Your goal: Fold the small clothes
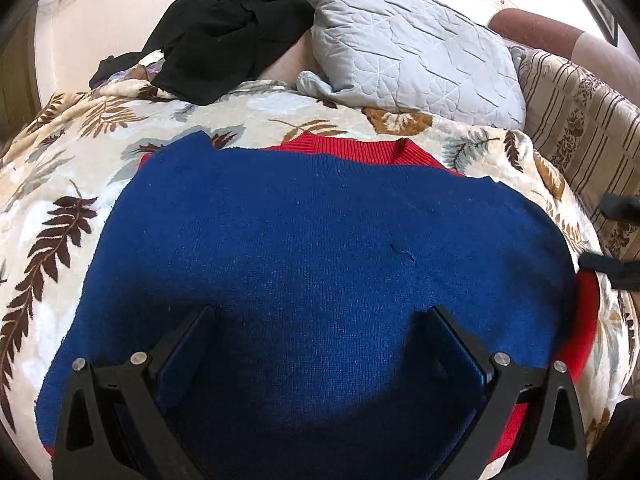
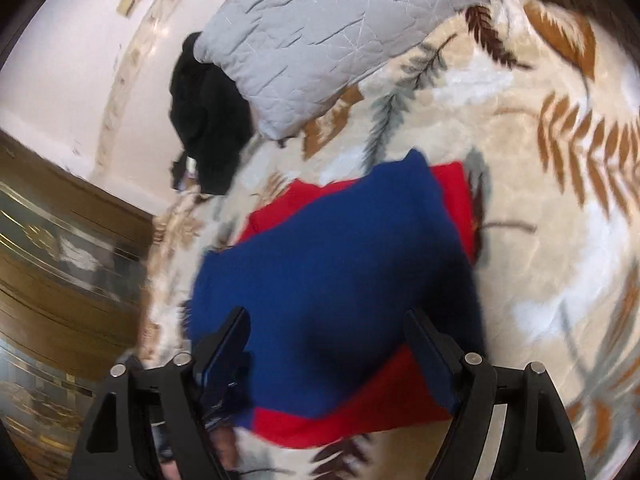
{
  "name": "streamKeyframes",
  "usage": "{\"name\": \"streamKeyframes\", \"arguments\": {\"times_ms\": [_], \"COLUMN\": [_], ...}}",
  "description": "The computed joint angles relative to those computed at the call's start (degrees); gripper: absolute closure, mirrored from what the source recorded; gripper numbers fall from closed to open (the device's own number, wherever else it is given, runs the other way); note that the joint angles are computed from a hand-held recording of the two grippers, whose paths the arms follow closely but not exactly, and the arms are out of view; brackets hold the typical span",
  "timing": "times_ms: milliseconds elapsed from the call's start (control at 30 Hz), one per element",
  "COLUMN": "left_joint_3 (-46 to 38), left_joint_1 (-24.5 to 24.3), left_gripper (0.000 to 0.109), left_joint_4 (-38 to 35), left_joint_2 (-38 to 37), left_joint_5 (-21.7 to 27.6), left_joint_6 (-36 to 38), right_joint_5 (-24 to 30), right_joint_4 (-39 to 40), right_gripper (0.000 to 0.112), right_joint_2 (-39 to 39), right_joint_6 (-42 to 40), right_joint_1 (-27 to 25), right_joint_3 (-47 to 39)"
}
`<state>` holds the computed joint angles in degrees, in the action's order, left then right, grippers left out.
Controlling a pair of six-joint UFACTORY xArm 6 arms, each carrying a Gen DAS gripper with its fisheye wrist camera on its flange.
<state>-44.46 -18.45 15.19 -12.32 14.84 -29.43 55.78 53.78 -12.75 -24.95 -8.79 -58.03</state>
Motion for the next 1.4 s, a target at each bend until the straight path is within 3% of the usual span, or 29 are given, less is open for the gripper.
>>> {"name": "streamKeyframes", "arguments": {"times_ms": [233, 367, 467, 567, 633, 700, 733, 767, 800, 900, 967, 1000, 1033, 1067, 1100, 1167, 1267, 1400], "left_joint_3": [0.18, 0.41, 0.16, -0.1, -0.09, -0.13, -0.12, -0.1, -0.07, -0.12, -0.25, -0.22, -0.15, -0.12, -0.14, -0.04, -0.12, -0.71], "left_joint_1": [0.12, 0.17, 0.13, 0.06, 0.02, 0.01, 0.0, 0.0, 0.0, -0.05, -0.08, -0.08, -0.04, -0.03, -0.03, 0.0, -0.05, -0.69], "left_gripper": [0.006, 0.006, 0.006, 0.006, 0.006, 0.006, 0.006, 0.006, 0.006, 0.006, 0.006, 0.006, 0.006, 0.006, 0.006, 0.006, 0.006, 0.006], "left_joint_4": [0.09, -0.6, 0.69, 1.84, 1.78, 1.92, 1.88, 1.77, 1.75, 2.32, 3.1, 2.91, 2.58, 2.42, 2.54, 2.64, 2.71, -1.1], "left_joint_2": [-0.16, -0.4, -0.32, -0.17, -0.21, -0.22, -0.26, -0.26, -0.29, -0.26, -0.2, -0.22, -0.26, -0.26, -0.24, -0.27, -0.26, -2.23], "left_joint_5": [-0.4, -0.74, -0.28, 0.09, 0.12, 0.2, 0.23, 0.18, 0.11, 0.21, 0.46, 0.42, 0.3, 0.22, 0.26, 0.2, 0.52, 3.73], "left_joint_6": [0.03, 0.55, -0.37, -1.3, -1.26, -1.35, -1.32, -1.24, -1.28, -1.79, -2.33, -2.21, -1.94, -1.86, -1.94, -2.03, -2.05, -0.1], "right_joint_5": [1.93, -1.21, -2.3, -3.36, -7.67, -5.32, -3.0, -3.08, -4.05, -12.61, -17.63, -16.55, -15.33, -16.28, -16.41, -10.39, -6.76, -9.89], "right_joint_4": [-3.56, -5.46, -5.04, -4.85, -9.86, -12.72, -12.55, -14.77, -19.04, -23.74, -25.3, -22.48, -19.29, -16.73, -11.77, -3.91, 1.24, 4.96], "right_gripper": [0.03, 0.028, 0.028, 0.028, 0.028, 0.028, 0.033, 0.054, 0.089, 0.09, 0.084, 0.065, 0.028, 0.023, 0.023, 0.023, 0.023, 0.023], "right_joint_2": [-11.83, -12.68, -8.35, 1.11, 8.09, 15.83, 18.28, 18.44, 17.73, 12.37, 8.11, 6.5, 4.13, 1.95, -2.39, -9.55, -17.38, -17.92], "right_joint_6": [1.63, 2.91, 1.79, -0.35, 3.43, 7.24, 5.62, 4.03, 4.53, 10.49, 13.96, 13.05, 12.11, 11.31, 8.94, 5.55, 7.8, 9.12], "right_joint_1": [-6.8, -8.4, -6.9, -3.66, -1.2, -0.36, 0.27, 1.31, 2.95, 4.13, 3.58, 2.82, 1.91, 1.48, 1.0, -0.62, -1.07, 2.13], "right_joint_3": [13.06, 12.59, 8.33, -0.03, -5.56, -12.06, -14.31, -15.07, -15.11, -10.46, -5.76, -4.25, -2.12, 0.24, 4.29, 10.3, 19.03, 23.37]}}
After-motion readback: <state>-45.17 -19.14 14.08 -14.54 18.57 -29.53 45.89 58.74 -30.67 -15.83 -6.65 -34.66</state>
